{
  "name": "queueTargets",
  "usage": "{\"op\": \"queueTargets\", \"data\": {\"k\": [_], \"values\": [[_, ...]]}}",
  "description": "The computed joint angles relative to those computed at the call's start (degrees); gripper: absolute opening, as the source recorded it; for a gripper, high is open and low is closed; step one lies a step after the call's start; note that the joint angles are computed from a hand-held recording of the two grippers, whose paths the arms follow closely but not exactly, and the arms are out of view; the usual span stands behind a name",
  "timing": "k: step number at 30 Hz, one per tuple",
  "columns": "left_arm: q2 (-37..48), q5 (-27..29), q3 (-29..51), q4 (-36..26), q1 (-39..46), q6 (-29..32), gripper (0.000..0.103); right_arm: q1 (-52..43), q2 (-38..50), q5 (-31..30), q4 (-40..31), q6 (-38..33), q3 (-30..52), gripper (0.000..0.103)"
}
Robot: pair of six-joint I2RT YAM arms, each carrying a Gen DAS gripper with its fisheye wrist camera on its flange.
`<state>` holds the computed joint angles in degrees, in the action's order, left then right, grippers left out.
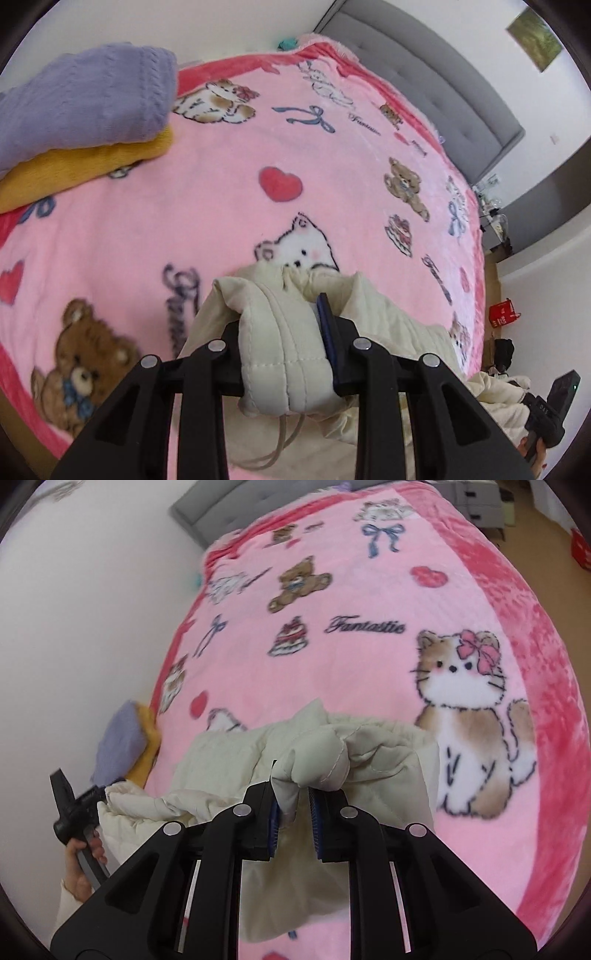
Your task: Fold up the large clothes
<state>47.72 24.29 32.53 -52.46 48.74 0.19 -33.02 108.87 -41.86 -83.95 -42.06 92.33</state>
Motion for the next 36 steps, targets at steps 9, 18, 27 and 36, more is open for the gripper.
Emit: {"op": "queueTargets", "data": {"k": [9, 18, 27, 36], "values": [[33.6, -10.5, 6.4, 24.4, -16.9, -12.0, 0.029, 14.8, 11.2, 11.1, 19.8, 21.8, 3.0, 0.014], [40.4, 2.7, 14.7, 15.9, -9.3, 2.3, 0.039, 19.2, 18.2, 18.1, 16.1, 22.4, 9.7, 0.014], [41.0, 8.1, 28.2, -5.4, -5.2, 18.5, 0.048, 19.5, 21.4, 17.0, 13.6, 24.1, 13.3, 0.014], [50.8, 13.8, 38.9, -19.5, 0.5, 24.3, 0.077, 19.1, 20.3, 16.3, 14.4, 23.1, 11.8, 0.014]]}}
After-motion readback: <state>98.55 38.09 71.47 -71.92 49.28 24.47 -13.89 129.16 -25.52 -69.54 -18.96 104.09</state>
